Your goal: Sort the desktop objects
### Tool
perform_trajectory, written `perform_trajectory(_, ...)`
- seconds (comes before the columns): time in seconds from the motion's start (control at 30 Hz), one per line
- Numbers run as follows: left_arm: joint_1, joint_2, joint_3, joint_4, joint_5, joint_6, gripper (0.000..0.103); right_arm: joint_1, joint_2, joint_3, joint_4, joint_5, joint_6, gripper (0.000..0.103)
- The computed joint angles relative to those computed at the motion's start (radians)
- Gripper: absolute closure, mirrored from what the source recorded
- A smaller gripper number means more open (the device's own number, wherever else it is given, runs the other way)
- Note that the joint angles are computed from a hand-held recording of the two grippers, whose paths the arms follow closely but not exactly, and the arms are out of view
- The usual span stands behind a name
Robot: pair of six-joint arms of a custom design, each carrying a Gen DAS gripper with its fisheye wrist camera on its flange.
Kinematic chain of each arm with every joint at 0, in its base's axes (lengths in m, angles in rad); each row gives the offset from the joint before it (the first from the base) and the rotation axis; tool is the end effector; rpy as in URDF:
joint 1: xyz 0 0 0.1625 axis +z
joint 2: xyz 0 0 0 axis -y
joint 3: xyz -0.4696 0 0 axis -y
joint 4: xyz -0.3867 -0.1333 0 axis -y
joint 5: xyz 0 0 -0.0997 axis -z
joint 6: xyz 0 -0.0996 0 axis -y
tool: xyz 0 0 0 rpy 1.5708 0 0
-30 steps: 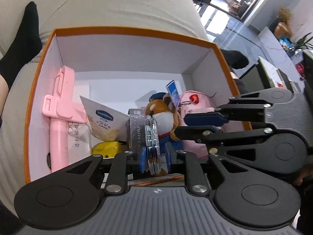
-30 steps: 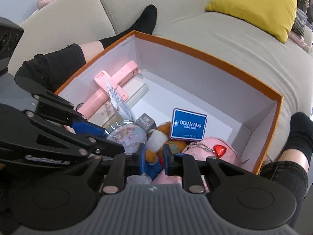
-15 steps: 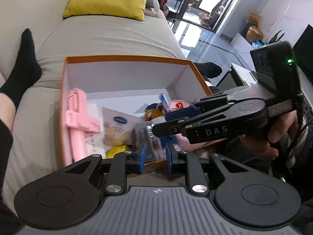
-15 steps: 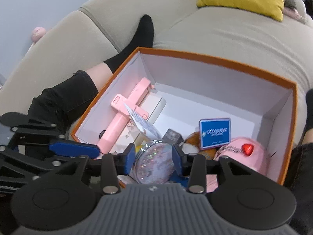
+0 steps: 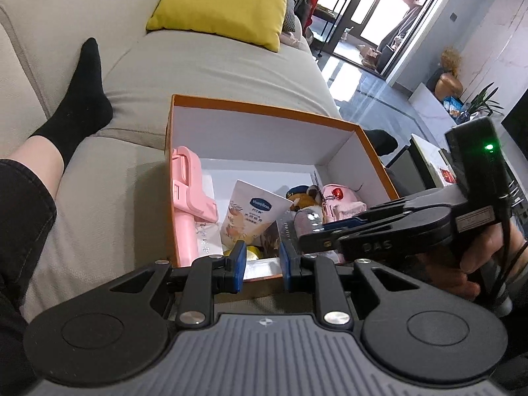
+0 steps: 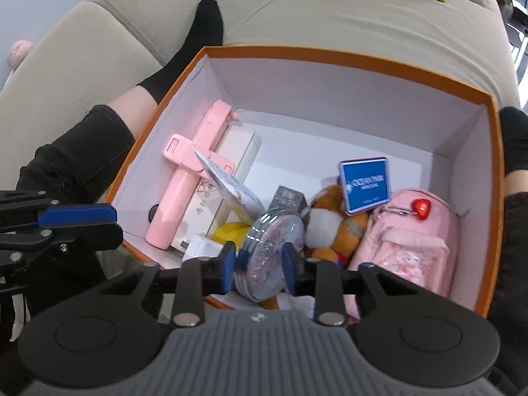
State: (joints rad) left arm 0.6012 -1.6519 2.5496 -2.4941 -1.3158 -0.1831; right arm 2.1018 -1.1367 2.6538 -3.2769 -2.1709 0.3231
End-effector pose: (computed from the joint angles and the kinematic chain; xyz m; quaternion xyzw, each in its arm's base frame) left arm -0.1620 -0.3033 0.2344 0.3785 0.9167 -0.0799 0.0997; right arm 0.2344 -0.2469 0.1404 0.0709 -0.9488 0.2039 0.2305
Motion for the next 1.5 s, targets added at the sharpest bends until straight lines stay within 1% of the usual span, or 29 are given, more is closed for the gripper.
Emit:
perform_trajectory(0.1,0.011,0.0,0.001,-0.009,-0.009,0.002,0.079,-0.016,-0.045,-0.001,0.068,-0.003,0.059,0.084)
perform_trajectory(0.17,0.019,0.003,-0.001,-0.012,-0.016,0.004,0.079,-0.039,-0.068,0.002,0.1,0.004,0.089,0.086)
perform_trajectory(0.23,0.025,0.006,-0.003,-0.014,-0.023,0.006,0.079,-0.058,-0.078,0.006,0.1,0.023,0.094,0.086)
perform_trajectory(0.33,0.032,0.011,-0.004,-0.021,-0.023,0.006,0.079,-0.053,-0.066,-0.013,0.132,0.018,0.102,0.086)
perform_trajectory(0.47,0.038,0.018,-0.005,-0.029,-0.024,0.004,0.079,-0.034,-0.039,-0.058,0.22,-0.014,0.114,0.086)
perform_trajectory(0.53,0.041,0.019,-0.005,-0.029,-0.028,0.003,0.08,-0.04,-0.022,-0.078,0.259,-0.022,0.125,0.086)
perform_trajectory(0.63,0.046,0.016,-0.005,-0.029,-0.032,0.001,0.08,-0.062,0.008,-0.095,0.288,-0.03,0.136,0.086)
perform_trajectory(0.83,0.06,0.014,-0.008,-0.032,-0.033,0.004,0.079,-0.086,-0.005,-0.076,0.279,-0.003,0.148,0.086)
perform_trajectory(0.97,0.063,0.022,-0.005,-0.043,-0.039,0.011,0.08,-0.072,-0.01,-0.063,0.27,-0.009,0.156,0.086)
perform_trajectory(1.07,0.057,0.021,-0.001,-0.046,-0.037,0.016,0.079,-0.053,-0.022,-0.062,0.284,-0.011,0.176,0.085)
perform_trajectory(1.13,0.052,0.014,0.005,-0.05,-0.039,0.026,0.08,-0.034,-0.03,-0.065,0.296,-0.018,0.187,0.08)
perform_trajectory(1.2,0.044,0.01,0.013,-0.057,-0.039,0.037,0.079,-0.006,-0.04,-0.06,0.301,-0.035,0.205,0.078)
perform_trajectory(1.23,0.039,0.008,0.018,-0.061,-0.037,0.04,0.079,0.011,-0.042,-0.06,0.308,-0.052,0.218,0.077)
perform_trajectory(1.27,0.032,0.006,0.023,-0.064,-0.032,0.043,0.079,0.03,-0.046,-0.06,0.317,-0.077,0.23,0.075)
perform_trajectory(1.3,0.024,0.003,0.029,-0.068,-0.026,0.046,0.08,0.05,-0.044,-0.06,0.32,-0.099,0.244,0.07)
perform_trajectory(1.33,0.017,-0.001,0.035,-0.073,-0.021,0.05,0.079,0.069,-0.037,-0.064,0.32,-0.116,0.257,0.069)
perform_trajectory(1.4,0.005,-0.012,0.046,-0.088,-0.012,0.059,0.079,0.102,-0.034,-0.061,0.317,-0.145,0.286,0.069)
perform_trajectory(1.5,-0.014,-0.025,0.065,-0.117,0.012,0.07,0.079,0.168,-0.02,-0.053,0.309,-0.219,0.339,0.067)
